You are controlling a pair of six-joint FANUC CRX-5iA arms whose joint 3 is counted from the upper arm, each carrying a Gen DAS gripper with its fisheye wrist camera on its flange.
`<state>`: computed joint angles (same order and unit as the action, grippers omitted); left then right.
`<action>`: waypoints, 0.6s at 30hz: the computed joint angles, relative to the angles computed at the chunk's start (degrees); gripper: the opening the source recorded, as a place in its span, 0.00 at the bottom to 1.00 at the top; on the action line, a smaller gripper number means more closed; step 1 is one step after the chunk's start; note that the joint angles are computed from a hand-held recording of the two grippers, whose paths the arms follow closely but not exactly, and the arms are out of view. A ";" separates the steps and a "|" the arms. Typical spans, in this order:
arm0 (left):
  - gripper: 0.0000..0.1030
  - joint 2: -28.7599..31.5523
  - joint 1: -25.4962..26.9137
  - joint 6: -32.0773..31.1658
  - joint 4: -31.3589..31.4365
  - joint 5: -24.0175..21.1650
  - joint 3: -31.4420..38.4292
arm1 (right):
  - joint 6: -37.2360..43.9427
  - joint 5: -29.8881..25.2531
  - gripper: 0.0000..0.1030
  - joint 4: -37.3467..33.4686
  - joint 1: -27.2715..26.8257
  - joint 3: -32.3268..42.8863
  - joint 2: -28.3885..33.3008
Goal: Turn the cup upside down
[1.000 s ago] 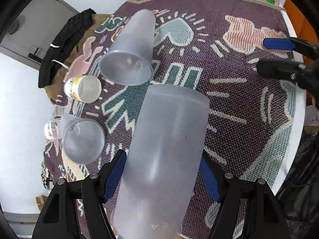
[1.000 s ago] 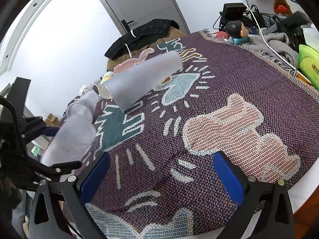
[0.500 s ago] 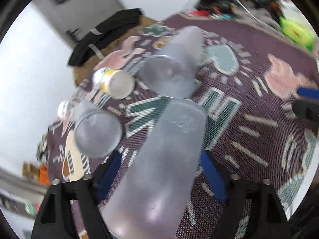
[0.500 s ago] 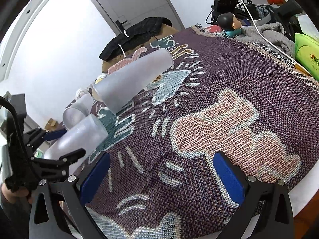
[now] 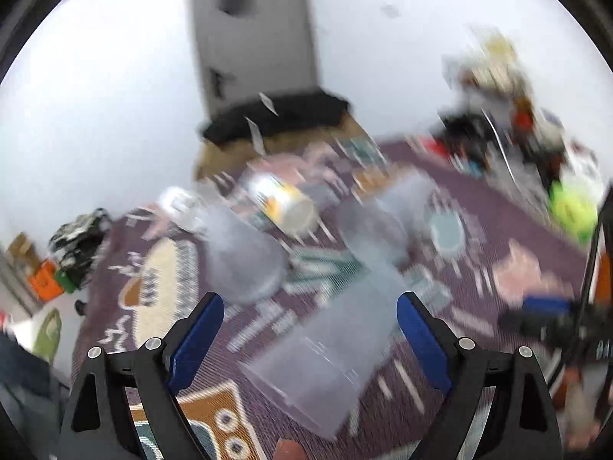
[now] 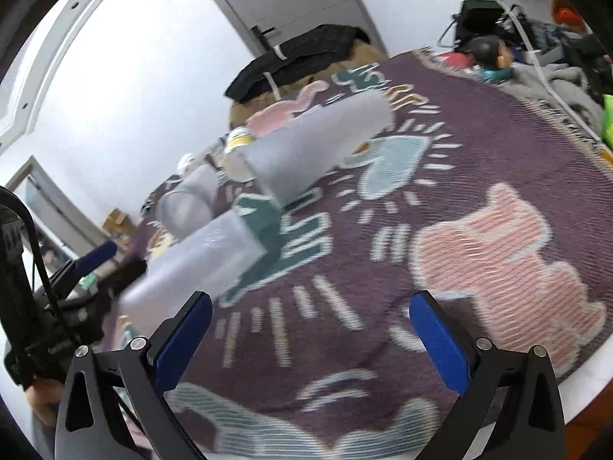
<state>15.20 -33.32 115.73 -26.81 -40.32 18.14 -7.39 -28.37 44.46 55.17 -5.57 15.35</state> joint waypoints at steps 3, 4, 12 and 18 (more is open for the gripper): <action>0.95 -1.06 -2.60 13.63 -12.37 -0.18 0.28 | 1.52 1.59 1.00 -3.88 -0.34 2.47 0.92; 0.97 -1.37 -3.33 17.71 -16.01 -0.42 0.13 | 1.66 1.96 1.00 -4.96 -0.50 3.22 1.21; 1.00 -3.54 0.79 21.22 -13.94 4.51 -4.81 | 8.67 -2.74 1.00 -14.81 -0.50 13.46 5.77; 1.00 -8.66 1.39 23.14 -15.02 6.95 -11.10 | 17.10 -5.76 1.00 -26.57 -0.79 20.57 9.09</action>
